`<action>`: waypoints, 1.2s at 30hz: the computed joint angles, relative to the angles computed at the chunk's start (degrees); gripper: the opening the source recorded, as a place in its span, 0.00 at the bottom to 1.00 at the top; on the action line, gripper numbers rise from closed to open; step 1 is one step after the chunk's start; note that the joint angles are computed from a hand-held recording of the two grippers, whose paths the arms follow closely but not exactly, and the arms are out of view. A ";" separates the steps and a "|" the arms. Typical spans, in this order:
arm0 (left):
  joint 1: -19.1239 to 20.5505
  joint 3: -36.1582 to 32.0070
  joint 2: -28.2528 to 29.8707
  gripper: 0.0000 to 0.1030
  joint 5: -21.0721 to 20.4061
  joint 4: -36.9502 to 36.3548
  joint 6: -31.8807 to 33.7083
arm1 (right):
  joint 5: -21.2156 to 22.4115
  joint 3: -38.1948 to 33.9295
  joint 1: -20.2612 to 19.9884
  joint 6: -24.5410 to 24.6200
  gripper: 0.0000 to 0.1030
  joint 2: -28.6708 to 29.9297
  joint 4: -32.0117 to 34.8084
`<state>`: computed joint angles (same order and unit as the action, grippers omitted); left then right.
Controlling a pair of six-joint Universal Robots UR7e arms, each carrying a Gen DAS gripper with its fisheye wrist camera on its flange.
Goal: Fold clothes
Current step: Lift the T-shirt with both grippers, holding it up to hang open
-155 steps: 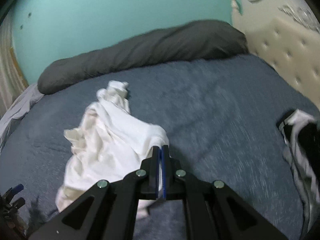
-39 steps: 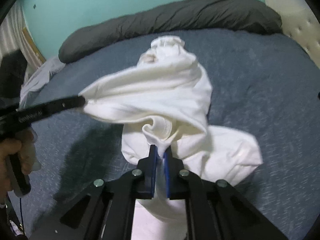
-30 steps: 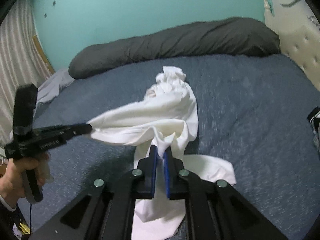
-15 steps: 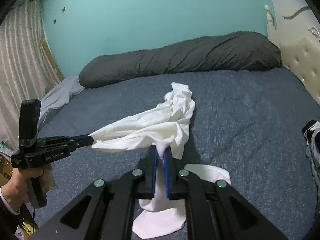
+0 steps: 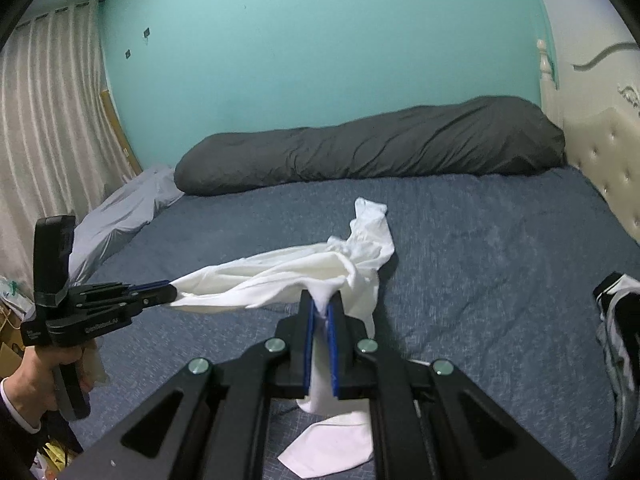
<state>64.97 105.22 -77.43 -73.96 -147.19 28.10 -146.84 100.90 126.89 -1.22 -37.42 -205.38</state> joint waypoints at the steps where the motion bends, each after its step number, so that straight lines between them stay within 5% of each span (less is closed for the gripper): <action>1: -0.39 0.02 -0.77 0.06 0.02 0.23 -0.17 | -0.35 -0.11 0.48 -0.53 0.06 -0.26 -0.21; 15: -10.50 -4.69 -10.48 0.06 0.92 7.69 -4.17 | -5.90 -9.42 9.88 -14.96 0.05 -2.91 -1.26; 25: -18.96 -13.43 -14.89 0.06 2.17 15.83 -10.36 | -9.42 -25.55 18.17 -29.93 0.05 -0.66 0.67; 36: -28.92 -20.75 -19.12 0.06 8.45 22.96 -12.69 | -12.37 -46.36 25.32 -42.29 0.05 6.18 4.93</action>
<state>36.05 84.47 -96.56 -65.50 -124.23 15.41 -159.21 54.55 152.21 -43.51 -31.24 -200.46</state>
